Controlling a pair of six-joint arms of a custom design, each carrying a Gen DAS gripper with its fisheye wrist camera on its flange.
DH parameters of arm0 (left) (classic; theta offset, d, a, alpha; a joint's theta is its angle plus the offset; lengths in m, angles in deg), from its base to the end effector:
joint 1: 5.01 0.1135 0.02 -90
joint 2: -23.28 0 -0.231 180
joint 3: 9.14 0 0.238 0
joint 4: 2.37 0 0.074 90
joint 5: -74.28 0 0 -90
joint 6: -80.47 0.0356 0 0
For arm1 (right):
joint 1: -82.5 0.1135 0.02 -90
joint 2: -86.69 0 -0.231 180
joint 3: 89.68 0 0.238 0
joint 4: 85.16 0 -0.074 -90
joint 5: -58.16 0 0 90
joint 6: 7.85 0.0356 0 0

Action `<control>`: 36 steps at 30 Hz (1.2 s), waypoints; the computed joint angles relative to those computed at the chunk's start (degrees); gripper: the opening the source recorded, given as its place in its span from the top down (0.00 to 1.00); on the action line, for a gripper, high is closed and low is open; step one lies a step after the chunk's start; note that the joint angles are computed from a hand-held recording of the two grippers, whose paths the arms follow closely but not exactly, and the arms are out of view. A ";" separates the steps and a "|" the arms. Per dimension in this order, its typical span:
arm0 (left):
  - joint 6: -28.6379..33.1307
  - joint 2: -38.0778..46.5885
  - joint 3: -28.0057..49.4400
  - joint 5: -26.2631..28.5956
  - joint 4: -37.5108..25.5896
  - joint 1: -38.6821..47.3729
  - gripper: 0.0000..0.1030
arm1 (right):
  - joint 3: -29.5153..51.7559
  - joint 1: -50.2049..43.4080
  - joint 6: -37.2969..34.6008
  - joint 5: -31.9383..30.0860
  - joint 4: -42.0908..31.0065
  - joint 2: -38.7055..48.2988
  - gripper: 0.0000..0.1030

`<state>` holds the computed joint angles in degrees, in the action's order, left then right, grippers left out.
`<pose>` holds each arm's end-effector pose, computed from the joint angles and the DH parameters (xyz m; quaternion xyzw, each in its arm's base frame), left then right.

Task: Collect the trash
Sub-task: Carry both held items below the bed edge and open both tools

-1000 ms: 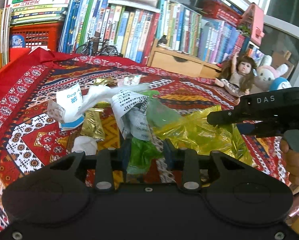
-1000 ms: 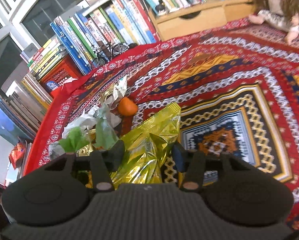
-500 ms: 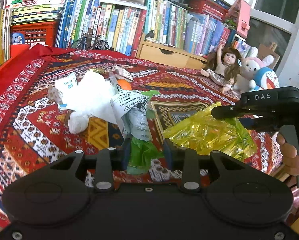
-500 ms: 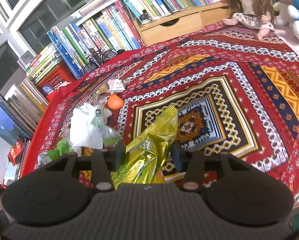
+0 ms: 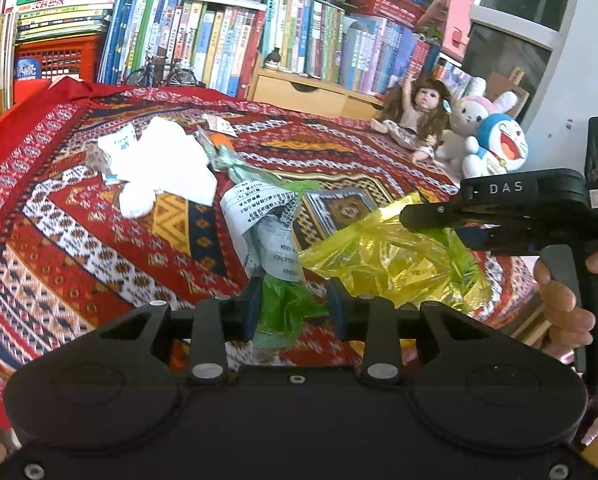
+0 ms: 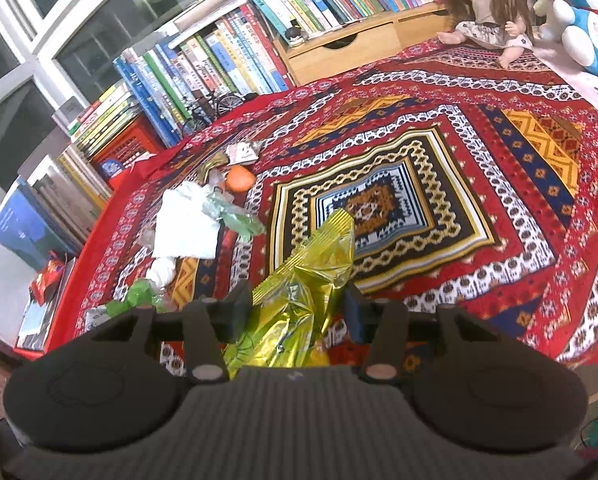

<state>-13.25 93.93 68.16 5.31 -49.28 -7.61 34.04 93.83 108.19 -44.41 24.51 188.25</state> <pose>0.2608 -0.0246 0.2897 0.0680 0.8927 -0.1881 0.4037 0.3507 0.0782 0.3486 0.0801 0.9259 0.2105 0.3034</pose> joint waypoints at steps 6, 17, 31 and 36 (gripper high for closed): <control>0.44 -7.11 -5.65 2.27 -3.43 -0.27 0.68 | -13.42 -0.06 0.22 -1.71 4.49 -9.78 0.50; 1.25 -16.82 -17.54 3.03 -8.58 -1.91 0.68 | -38.56 2.33 2.36 -1.72 10.48 -28.24 0.50; 0.28 -5.70 -26.38 0.01 -3.01 -4.60 0.68 | -50.52 2.34 6.85 -5.12 11.72 -26.91 0.50; 0.12 0.60 -27.15 -1.41 0.46 -5.29 0.68 | -51.01 2.94 7.39 -3.59 12.78 -23.27 0.50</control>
